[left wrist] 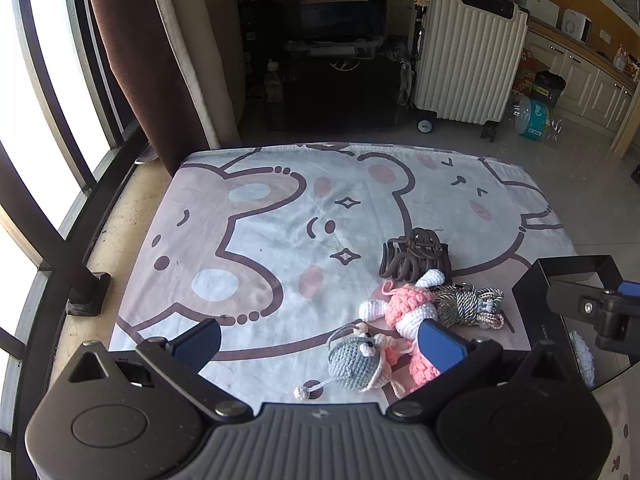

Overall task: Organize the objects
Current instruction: 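Move both tools down toward the crochet dolls on the bed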

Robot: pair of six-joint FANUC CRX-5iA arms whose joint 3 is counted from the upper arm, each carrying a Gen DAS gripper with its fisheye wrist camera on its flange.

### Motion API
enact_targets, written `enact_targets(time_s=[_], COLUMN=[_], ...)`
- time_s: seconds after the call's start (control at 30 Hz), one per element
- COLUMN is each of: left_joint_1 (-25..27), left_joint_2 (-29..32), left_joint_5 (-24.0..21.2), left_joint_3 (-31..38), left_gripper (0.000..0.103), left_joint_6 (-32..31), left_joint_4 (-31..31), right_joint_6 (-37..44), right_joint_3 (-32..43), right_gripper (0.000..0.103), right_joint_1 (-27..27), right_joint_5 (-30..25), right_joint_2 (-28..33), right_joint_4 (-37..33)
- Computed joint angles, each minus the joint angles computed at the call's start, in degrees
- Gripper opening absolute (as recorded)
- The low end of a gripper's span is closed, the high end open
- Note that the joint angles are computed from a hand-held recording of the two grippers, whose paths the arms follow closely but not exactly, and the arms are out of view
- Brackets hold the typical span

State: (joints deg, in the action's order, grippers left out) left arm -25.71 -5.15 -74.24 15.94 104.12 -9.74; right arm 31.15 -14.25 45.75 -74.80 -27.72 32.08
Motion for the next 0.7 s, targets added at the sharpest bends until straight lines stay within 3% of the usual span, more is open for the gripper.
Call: enact_targets(time_s=[0.2, 0.37, 0.57, 0.7], left_joint_1=[1.0, 1.1, 3.1, 4.3], left_joint_2=[-0.6, -1.3, -0.4, 0.7], left_joint_5=[3.5, 8.4, 8.7, 7.4], left_joint_3=[-2.3, -5.6, -7.7, -8.3], left_gripper=[0.103, 0.103, 0.103, 0.092], left_joint_6=[-3.7, -11.2, -19.7, -23.2], left_joint_4=[2.5, 3.4, 6.8, 8.9], right_joint_6=[2.5, 4.6, 7.5, 6.6], right_joint_3=[4.3, 8.2, 9.7, 7.7], right_gripper=[0.103, 0.103, 0.103, 0.103], right_joint_1=[-1.4, -4.5, -6.6, -7.7], right_joint_5=[0.8, 1.2, 2.2, 5.2], right_joint_2=[3.7, 7.1, 9.6, 9.6], right_joint_4=[-1.9, -4.8, -7.4, -9.2])
